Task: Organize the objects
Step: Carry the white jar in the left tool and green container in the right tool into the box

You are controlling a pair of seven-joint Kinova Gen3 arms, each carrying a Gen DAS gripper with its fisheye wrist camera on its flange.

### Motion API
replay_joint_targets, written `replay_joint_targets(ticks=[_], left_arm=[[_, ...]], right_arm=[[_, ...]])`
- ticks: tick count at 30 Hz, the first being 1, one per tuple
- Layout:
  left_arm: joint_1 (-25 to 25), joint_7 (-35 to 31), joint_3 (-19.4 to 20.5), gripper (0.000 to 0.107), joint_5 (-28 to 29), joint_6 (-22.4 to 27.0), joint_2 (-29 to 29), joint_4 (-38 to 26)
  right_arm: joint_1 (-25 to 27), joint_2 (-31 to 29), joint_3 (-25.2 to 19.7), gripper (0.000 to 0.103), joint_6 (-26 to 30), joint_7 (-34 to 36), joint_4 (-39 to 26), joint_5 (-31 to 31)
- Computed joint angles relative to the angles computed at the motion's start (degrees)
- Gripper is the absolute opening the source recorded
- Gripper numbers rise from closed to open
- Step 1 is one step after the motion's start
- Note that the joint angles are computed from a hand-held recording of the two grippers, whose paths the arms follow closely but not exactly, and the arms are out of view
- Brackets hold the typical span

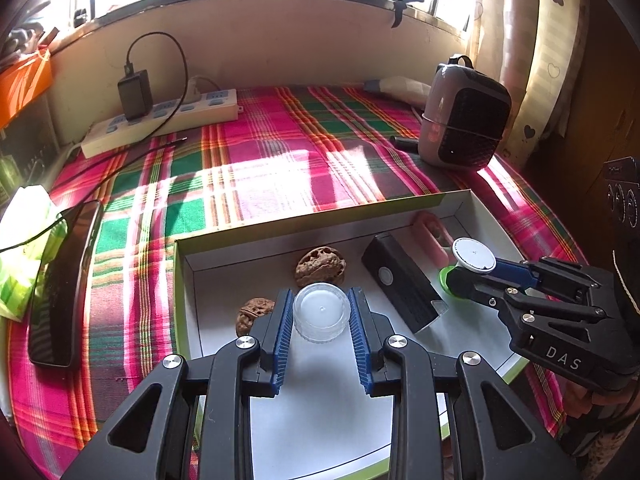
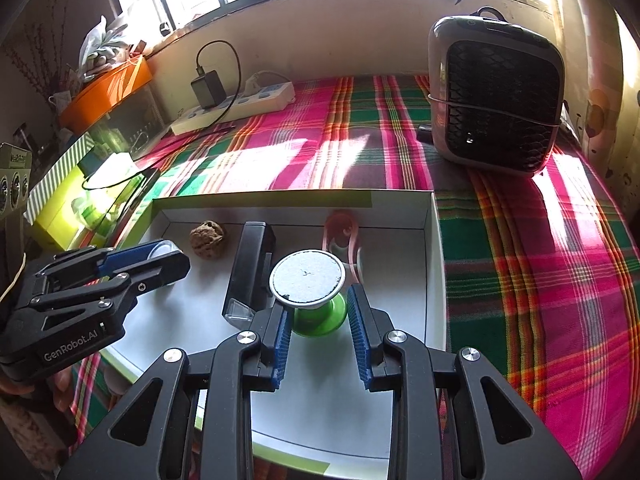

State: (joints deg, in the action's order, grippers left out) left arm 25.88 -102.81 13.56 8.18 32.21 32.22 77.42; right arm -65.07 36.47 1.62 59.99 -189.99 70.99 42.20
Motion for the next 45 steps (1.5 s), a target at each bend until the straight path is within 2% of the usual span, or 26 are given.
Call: replay_joint_targets(ticks=[7,10,17,45], left_arm=[[0.8,0.8,-0.7,0.026,-0.6,0.6,0.5,-1.0],[1.0,1.3,-0.7,0.026,-0.7,0.8,0.8,-1.4],[1.6,2.6,-1.4,0.026,-1.5,1.6,1.8,-2.1],[2.1,3.8,-1.5,0.026,-2.7,1.4,2.5,-2.6]], right_arm=[[-0.2,0.4,-0.1,0.029,0.8,1.1,-0.9,0.0],[-0.4,1.7,0.1,0.029,4.0,2.5,-3.3,-0.7],[-1.0,2.9,0.6,0.029,7.1,4.1,-5.2,-0.9],[-1.7,3.8,1.1,0.029,8.0,5.0,-5.6,0.2]])
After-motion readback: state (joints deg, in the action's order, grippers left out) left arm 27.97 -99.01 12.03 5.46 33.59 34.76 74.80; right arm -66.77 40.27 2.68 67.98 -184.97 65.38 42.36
